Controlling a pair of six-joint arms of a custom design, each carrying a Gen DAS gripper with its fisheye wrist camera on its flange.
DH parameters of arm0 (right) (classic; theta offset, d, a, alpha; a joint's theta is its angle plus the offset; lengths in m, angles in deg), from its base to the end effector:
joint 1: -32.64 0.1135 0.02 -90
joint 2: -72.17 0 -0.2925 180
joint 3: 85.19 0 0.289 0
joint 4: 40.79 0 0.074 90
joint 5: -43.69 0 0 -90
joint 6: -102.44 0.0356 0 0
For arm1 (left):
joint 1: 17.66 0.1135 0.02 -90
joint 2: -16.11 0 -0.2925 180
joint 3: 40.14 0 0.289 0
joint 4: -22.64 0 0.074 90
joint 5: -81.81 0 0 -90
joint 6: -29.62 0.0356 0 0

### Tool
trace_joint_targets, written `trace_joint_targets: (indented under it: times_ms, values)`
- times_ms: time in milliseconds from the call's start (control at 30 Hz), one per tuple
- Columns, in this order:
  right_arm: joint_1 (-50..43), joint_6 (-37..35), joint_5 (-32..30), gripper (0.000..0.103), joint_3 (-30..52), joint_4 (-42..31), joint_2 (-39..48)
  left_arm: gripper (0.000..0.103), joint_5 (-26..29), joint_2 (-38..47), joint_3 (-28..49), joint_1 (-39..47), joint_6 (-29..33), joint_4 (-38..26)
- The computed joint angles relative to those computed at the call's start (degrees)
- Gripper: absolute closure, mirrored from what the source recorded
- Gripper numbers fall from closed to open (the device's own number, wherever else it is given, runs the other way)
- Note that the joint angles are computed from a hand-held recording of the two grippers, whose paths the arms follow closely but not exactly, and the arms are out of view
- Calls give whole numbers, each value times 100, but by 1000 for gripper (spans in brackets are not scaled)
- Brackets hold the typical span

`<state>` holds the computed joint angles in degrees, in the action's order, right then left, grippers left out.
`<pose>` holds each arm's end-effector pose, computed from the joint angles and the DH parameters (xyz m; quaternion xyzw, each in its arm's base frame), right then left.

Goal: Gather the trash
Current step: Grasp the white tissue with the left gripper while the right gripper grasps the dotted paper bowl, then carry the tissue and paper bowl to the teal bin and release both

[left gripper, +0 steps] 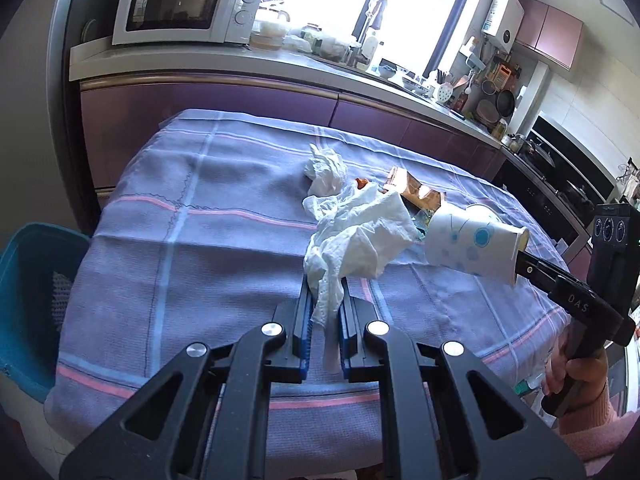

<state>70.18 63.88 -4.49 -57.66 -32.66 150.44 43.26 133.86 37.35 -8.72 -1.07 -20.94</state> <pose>0.1869 0.1137 0.1081 0.2459 0.8318 0.0299 0.4968 0.3867 0.0326 0.0900 0.4039 0.8041 -0.3316 0.2832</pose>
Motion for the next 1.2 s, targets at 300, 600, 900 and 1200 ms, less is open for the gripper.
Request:
trace_joint_targets:
  times_ms: [300,600,900,1200]
  values:
    - [-609,-1338,-1415,96,1181,964,1309,92,178,194,669,699,-183,-207]
    - [-729,-2084,-2295,96,2572,833,2326,92,125,758,1621,1295,-773,-94]
    - [-826,-2423,-2953,96,3810,401,3127,92,-19,1395,2622,1656,-1335,11]
    - [-894,-2575,-3418,96,4994,-157,3902,92,-456,2115,3553,1771,-1884,123]
